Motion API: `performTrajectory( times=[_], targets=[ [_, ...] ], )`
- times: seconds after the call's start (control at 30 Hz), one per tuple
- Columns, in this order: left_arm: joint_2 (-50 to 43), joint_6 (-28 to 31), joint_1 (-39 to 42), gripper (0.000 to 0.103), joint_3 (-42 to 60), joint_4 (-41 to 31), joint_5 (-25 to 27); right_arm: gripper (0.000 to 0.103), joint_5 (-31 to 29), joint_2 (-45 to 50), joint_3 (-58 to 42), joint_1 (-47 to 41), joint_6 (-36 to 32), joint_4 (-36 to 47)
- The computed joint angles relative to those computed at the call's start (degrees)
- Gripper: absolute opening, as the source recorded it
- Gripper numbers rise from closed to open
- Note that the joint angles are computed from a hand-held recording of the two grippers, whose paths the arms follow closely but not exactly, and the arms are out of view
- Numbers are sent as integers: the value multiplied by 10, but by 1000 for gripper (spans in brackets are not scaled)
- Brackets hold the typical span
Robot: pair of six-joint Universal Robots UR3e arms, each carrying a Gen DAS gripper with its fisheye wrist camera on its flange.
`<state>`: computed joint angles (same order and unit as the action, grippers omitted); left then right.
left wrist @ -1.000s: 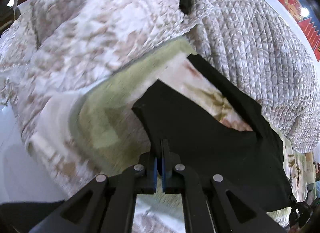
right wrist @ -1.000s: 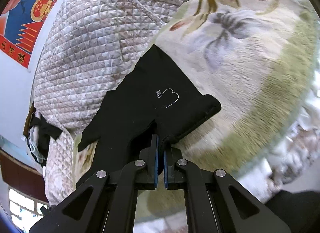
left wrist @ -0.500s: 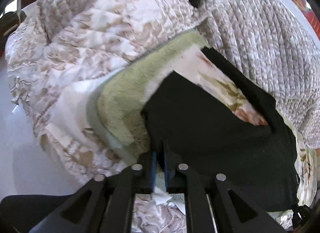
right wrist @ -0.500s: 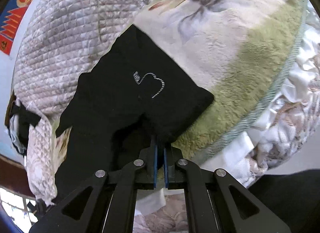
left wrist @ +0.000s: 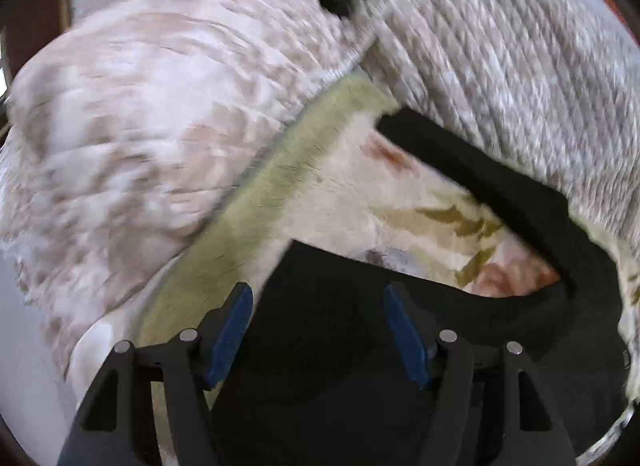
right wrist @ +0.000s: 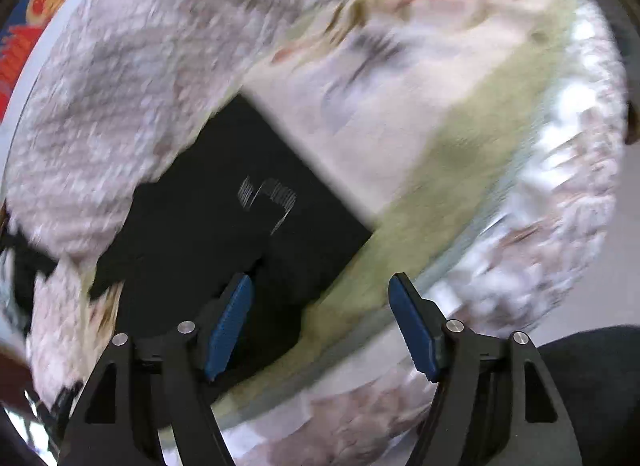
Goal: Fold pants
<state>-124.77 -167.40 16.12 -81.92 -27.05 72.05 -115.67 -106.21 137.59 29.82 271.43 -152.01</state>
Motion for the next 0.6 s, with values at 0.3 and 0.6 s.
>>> performTrajectory(
  times=[0.3, 0.6],
  targets=[
    [-40, 31, -56, 5, 12, 98, 82, 71, 44, 84, -79, -81, -259, -72],
    [-74, -26, -37, 18, 62, 84, 92, 71, 65, 198, -123, -84, -329, -127]
  ],
)
